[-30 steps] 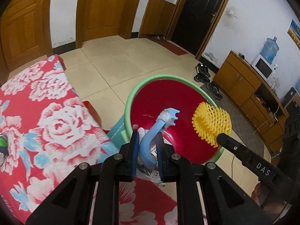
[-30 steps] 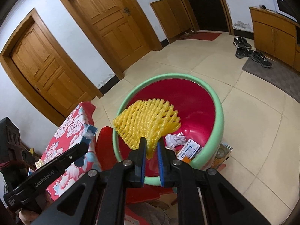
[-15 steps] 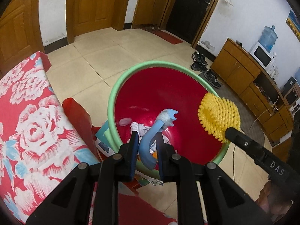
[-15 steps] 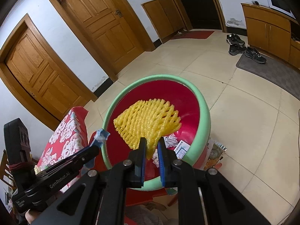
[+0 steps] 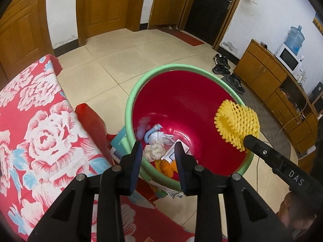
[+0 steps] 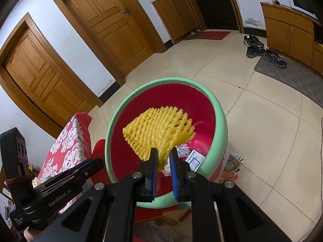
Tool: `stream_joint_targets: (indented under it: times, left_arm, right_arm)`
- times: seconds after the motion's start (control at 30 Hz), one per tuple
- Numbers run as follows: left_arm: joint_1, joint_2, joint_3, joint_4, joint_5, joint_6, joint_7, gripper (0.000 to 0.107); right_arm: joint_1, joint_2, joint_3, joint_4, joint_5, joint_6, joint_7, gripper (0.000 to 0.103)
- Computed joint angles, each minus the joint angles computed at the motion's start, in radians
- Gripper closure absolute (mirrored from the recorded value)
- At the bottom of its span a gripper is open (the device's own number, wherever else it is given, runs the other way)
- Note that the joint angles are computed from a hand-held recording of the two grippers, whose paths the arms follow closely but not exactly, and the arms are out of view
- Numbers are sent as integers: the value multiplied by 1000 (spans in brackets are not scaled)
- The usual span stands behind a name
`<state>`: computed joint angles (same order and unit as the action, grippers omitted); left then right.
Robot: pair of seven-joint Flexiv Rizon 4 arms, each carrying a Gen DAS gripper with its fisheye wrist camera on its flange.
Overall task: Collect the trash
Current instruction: 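Open the left tool to drop the hook while the right tool drops the foam net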
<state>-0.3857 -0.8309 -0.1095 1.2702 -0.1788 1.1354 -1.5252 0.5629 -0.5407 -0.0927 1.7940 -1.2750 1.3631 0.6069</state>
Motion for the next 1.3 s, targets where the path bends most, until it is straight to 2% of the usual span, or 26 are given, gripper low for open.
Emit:
stream_joint_targets:
  times: [0.13, 0.3, 0.37, 0.77, 1.3]
  left_arm:
    - [1, 17, 10, 22, 5, 6, -12, 74]
    - [-3, 36, 29, 36, 22, -2, -44, 73]
    - [1, 47, 27, 52, 25, 4, -48, 73]
    - [21, 112, 23, 144, 23, 42, -66, 73]
    - [79, 247, 16, 343, 4, 137, -77, 73]
  right_arm:
    - [4, -2, 4, -4, 17, -12, -12, 80]
    - [10, 4, -12, -6, -26, -17, 31, 59]
    - [7, 7, -9, -8, -45, -23, 49, 55]
    - [-7, 13, 33, -25, -80, -51, 57, 52]
    - [34, -1, 57, -77, -53, -67, -9, 47]
